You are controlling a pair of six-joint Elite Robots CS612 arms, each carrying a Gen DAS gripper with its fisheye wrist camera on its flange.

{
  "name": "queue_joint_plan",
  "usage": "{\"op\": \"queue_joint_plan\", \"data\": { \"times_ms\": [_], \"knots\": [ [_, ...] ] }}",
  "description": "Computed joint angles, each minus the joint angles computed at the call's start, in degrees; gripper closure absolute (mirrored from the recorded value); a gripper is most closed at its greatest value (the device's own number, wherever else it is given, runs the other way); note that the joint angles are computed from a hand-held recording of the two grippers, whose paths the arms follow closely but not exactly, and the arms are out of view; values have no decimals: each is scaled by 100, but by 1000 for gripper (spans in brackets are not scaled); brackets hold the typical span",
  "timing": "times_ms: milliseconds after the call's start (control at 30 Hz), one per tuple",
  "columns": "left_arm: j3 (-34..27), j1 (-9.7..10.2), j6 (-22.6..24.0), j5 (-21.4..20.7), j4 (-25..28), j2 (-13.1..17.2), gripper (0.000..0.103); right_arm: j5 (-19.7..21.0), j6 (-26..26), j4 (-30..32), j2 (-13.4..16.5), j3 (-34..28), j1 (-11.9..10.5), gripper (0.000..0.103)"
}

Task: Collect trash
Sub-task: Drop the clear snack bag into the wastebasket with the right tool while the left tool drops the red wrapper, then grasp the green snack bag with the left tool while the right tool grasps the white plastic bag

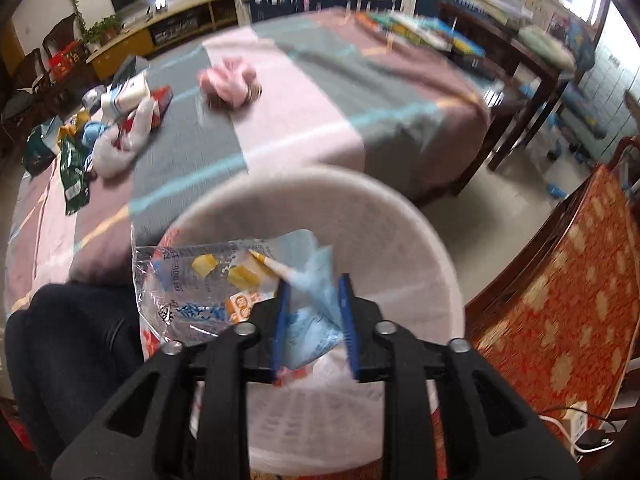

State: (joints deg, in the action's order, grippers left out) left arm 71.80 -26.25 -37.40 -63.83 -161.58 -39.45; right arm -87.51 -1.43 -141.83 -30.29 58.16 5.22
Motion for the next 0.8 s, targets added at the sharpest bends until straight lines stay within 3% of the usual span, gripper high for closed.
{"op": "queue_joint_plan", "data": {
  "times_ms": [100,267,333,400,433,500,633,700,800],
  "knots": [
    [-265,0,275,-569,277,174,86,5,339,-236,-95,151,-88,34],
    [-805,-10,791,-1835,741,558,86,-214,1020,-1445,-372,575,-249,32],
    [-1100,-24,1214,-2508,968,764,86,-273,1344,-1849,-476,736,-335,28],
    [-1368,-82,1662,-2892,1291,937,85,-277,1537,-2035,-534,815,-409,28],
    [-1495,-115,1883,-2988,1474,1013,75,-282,1593,-2061,-544,816,-431,28],
    [-1631,-191,2152,-2887,1757,1091,23,-317,1657,-2089,-559,827,-452,27],
    [-1443,-240,2215,-2106,1493,1020,19,-287,1634,-1987,-513,779,-430,27],
    [-1399,-144,1926,-1794,1352,999,18,-231,1593,-1881,-472,727,-411,27],
    [-1421,75,1110,-1134,1368,1028,18,-140,1492,-1729,-416,650,-375,27]
  ]
}}
